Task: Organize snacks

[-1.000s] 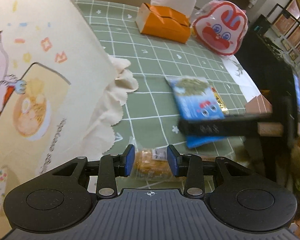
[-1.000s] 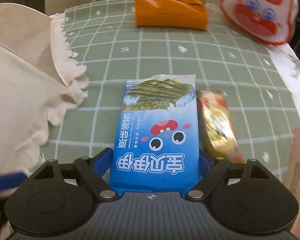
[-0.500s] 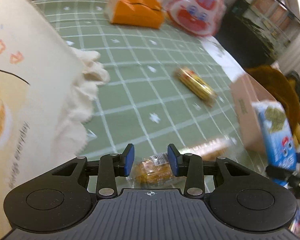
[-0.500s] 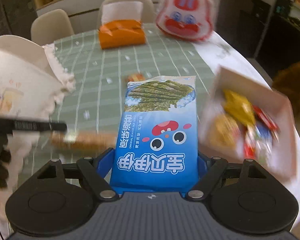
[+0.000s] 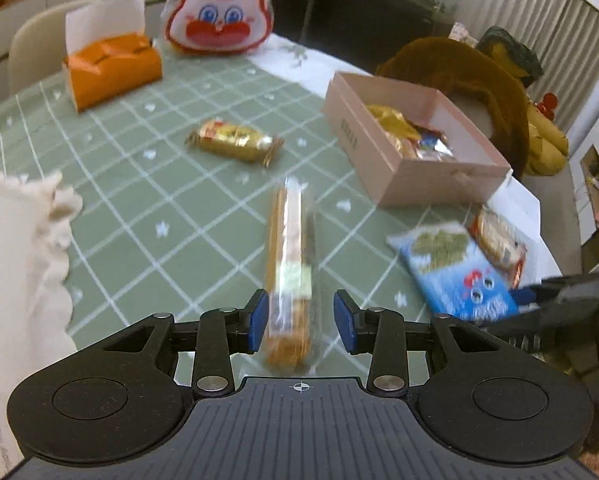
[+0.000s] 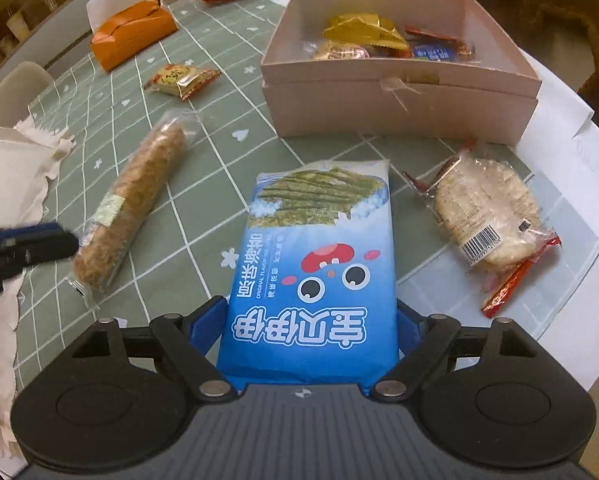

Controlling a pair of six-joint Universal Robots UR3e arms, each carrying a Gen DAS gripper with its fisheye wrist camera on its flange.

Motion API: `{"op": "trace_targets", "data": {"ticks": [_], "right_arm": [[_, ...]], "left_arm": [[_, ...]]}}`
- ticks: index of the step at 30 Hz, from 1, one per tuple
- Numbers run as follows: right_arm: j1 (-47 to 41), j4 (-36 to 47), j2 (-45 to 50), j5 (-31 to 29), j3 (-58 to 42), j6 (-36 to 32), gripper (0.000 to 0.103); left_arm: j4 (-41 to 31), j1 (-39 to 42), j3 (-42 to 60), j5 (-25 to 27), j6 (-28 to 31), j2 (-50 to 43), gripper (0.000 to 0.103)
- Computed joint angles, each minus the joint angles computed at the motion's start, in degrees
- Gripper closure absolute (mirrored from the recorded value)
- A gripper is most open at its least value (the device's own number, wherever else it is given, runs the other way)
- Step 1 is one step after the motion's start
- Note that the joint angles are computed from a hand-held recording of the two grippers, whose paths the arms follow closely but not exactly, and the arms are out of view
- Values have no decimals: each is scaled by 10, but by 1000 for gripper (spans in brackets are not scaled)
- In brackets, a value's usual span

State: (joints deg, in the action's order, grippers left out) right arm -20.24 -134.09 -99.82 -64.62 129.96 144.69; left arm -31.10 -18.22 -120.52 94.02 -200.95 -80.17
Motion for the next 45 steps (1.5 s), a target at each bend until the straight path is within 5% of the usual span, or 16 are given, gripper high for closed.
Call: {"op": "trace_targets", "data": {"ticks": [10,15,19,24,26,39,42,43,45], "right_arm": [[-39,-6,-124,30,75,-84,18],[-27,-16,-91,30,35,-77,18],[19,-103,-12,-12,3,-41,18],[21,-167,-4,35,-5,-52,18],[66,-178,47,26,-69,-38,18],[335,95,564,-77,-809,68,22],[358,164,655,-107,-946,81,39],[361,180,668,-111,-967,81,57],[358,179,652,-101,-936,76,64]], "left_arm": [[41,23,48,-3,-18,-112,62],[59,46,61,-30,-29,-151,62],[81,56,50,-43,-39,-149,62],[101,75,16,-69,-56,-123,62],[103,76,2,-69,-71,-110,62],[28,68,13,-38,-145,-58,62],[19,67,9,-34,-148,-47,62],[18,68,5,-34,-146,-45,62],[27,71,-5,-38,-145,-45,62]]}}
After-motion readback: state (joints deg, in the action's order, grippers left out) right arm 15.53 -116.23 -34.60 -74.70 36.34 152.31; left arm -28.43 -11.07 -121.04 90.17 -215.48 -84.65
